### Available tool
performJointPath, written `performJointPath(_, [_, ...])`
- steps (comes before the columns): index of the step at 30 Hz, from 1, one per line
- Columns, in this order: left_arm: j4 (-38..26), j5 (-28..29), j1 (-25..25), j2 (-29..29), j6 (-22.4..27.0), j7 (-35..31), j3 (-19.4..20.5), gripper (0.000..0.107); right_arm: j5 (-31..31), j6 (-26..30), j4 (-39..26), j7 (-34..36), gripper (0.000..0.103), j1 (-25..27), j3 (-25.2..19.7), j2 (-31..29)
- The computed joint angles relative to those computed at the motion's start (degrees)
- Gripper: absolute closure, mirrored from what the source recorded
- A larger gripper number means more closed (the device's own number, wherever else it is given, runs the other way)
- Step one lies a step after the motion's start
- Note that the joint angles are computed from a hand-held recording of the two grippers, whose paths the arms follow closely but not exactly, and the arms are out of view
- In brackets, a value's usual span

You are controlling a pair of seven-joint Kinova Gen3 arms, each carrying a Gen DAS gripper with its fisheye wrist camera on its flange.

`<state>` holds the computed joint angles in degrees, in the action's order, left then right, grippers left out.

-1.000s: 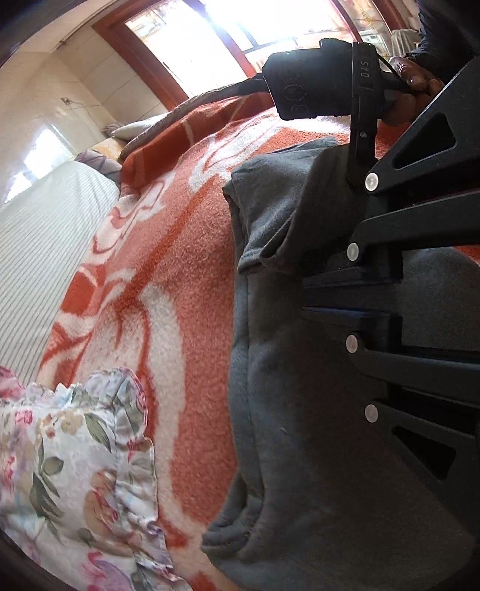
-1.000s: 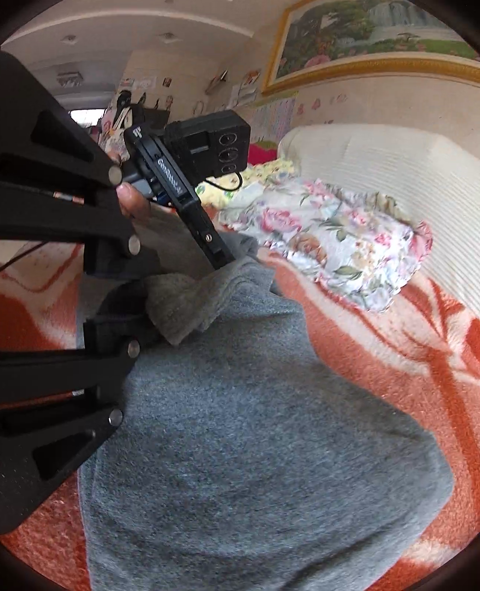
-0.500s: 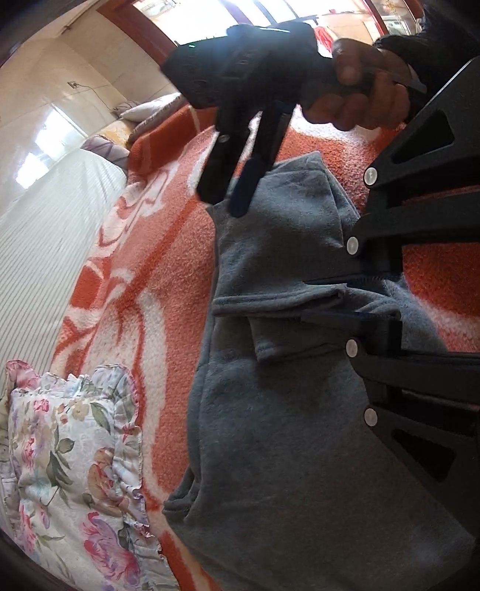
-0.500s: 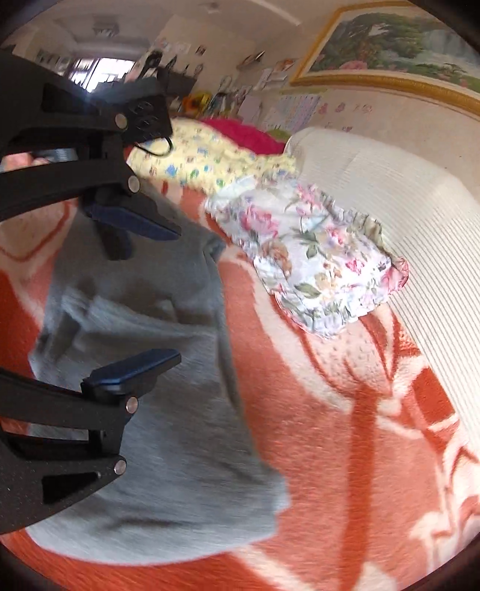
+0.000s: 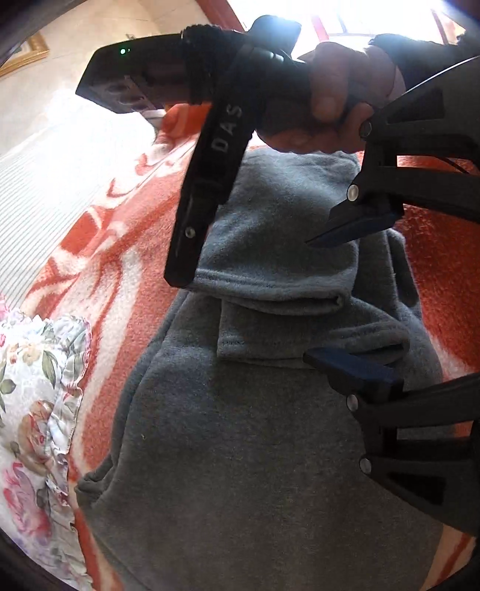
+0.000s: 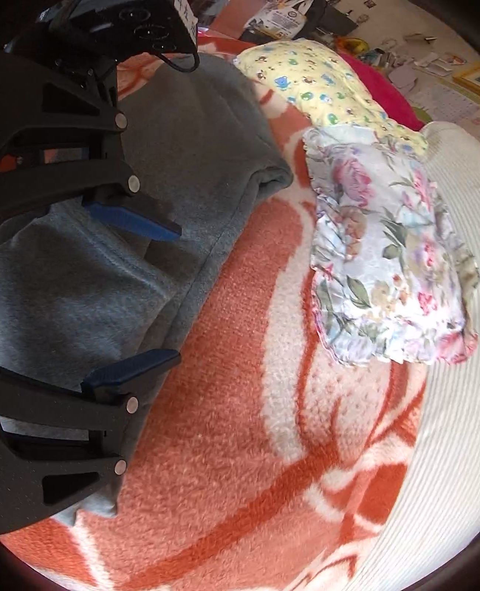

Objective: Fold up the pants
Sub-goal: 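Hold the new fold with the left gripper while the right gripper presses it flat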

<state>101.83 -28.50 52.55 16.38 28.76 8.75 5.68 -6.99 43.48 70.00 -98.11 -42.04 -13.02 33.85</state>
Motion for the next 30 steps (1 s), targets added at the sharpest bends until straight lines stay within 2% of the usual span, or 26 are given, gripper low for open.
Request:
performJointPath(1, [-0.7,0.2,0.1,0.5,1.2,0.2,0.0,0.052,-0.1,0.7,-0.8,0.5,0.041,0.2,-0.2,0.8])
performJointPath(2, [-1.2,0.5,0.0,1.0,1.7,0.3,0.0,0.054,-0.5,1.7,-1.7,0.7,0.045,0.3,-0.4,1.7])
performJointPath(3, [-1.5,0.7,-0.1,1.3,1.8,0.1,0.1,0.057,-1.2,2.7,-2.3,1.2,0.054,0.7,-0.9,2.4])
performJointPath(4, [-2.1,0.7,0.1,1.7,2.6,0.0,0.1,0.067,-2.1,3.2,-2.5,2.3,0.073,1.5,-1.7,2.9])
performJointPath(5, [-3.0,1.1,0.6,2.3,3.5,-1.0,-0.2,0.077,-2.0,3.4,-2.4,2.6,0.085,1.2,-1.4,2.8])
performJointPath(6, [-3.2,1.0,0.1,2.6,3.6,-1.3,0.5,0.089,-1.6,2.8,-1.7,2.4,0.088,0.8,-0.8,2.2])
performJointPath(7, [-3.2,0.8,0.4,2.8,2.8,-1.1,0.2,0.094,-2.1,1.9,-0.8,3.0,0.09,1.2,-1.2,1.5])
performJointPath(8, [-3.2,0.1,1.1,2.8,2.7,-0.4,-0.4,0.1,-3.1,0.7,0.4,3.9,0.092,2.1,-2.0,0.7])
performJointPath(12, [-4.4,-4.6,5.0,2.0,6.6,3.1,-1.8,0.1,-6.8,-5.9,6.0,7.2,0.093,4.6,-4.7,-3.7])
performJointPath(17, [-0.8,-9.7,6.7,-1.8,7.1,11.0,-0.3,0.101,-12.7,-7.8,8.1,13.5,0.093,7.8,-9.1,-4.7])
performJointPath(20, [1.6,-11.9,6.7,-2.6,6.1,15.6,1.2,0.101,-12.0,-5.5,6.1,13.3,0.093,5.0,-7.3,-3.3])
performJointPath(22, [1.6,-10.7,5.0,-1.4,6.1,15.3,2.7,0.1,-10.0,-3.4,4.1,11.9,0.093,2.3,-5.4,-1.9])
performJointPath(26, [3.3,-9.2,2.9,0.0,1.8,16.4,2.9,0.1,-6.0,-0.7,1.8,8.2,0.093,-1.9,-2.2,0.7])
performJointPath(28, [3.0,-8.8,4.4,-0.6,2.7,16.0,1.5,0.098,-5.8,-1.9,2.6,8.1,0.093,-1.5,-2.8,0.2])
performJointPath(30, [2.2,-9.9,5.6,-1.2,5.4,17.0,1.5,0.098,-7.7,-5.9,5.4,10.9,0.093,0.8,-5.4,-1.7])
